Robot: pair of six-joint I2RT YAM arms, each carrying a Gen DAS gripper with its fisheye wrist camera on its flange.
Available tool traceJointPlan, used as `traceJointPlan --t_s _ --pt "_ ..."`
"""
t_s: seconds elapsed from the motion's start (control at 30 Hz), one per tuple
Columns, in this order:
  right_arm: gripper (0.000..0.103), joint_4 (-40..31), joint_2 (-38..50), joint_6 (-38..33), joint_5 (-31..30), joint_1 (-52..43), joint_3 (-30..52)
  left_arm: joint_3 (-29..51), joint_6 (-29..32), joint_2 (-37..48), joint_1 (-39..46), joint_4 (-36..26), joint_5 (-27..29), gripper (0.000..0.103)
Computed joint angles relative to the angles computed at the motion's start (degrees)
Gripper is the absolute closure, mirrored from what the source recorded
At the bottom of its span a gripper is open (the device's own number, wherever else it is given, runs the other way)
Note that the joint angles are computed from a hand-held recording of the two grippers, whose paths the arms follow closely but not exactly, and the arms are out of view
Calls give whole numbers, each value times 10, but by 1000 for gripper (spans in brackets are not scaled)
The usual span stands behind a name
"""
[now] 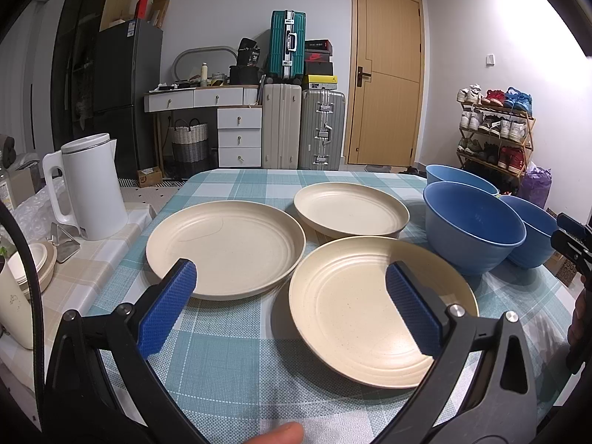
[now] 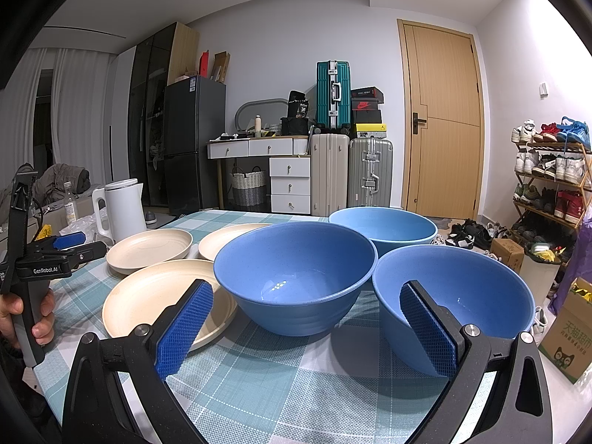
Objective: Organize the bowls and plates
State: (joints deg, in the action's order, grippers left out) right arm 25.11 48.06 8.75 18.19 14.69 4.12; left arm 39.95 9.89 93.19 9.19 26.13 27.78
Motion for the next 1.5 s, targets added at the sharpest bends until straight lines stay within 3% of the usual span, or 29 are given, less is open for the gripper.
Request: traceJointPlan --t_s 0.63,0.8,0.97,1.23,1.5 --pt "0 0 4 -2 0 0 2 -1 -1 1 0 3 -2 1" --pt "0 -28 -13 0 15 17 5 0 0 1 0 4 -1 1" --pt "0 10 32 -1 15 14 9 2 2 1 5 1 2 1" --pt "0 12 59 4 25 20 21 -9 2 -20 11 5 -5 1" --pt "0 -40 56 13 41 49 50 0 -2 -38 24 -19 1 1"
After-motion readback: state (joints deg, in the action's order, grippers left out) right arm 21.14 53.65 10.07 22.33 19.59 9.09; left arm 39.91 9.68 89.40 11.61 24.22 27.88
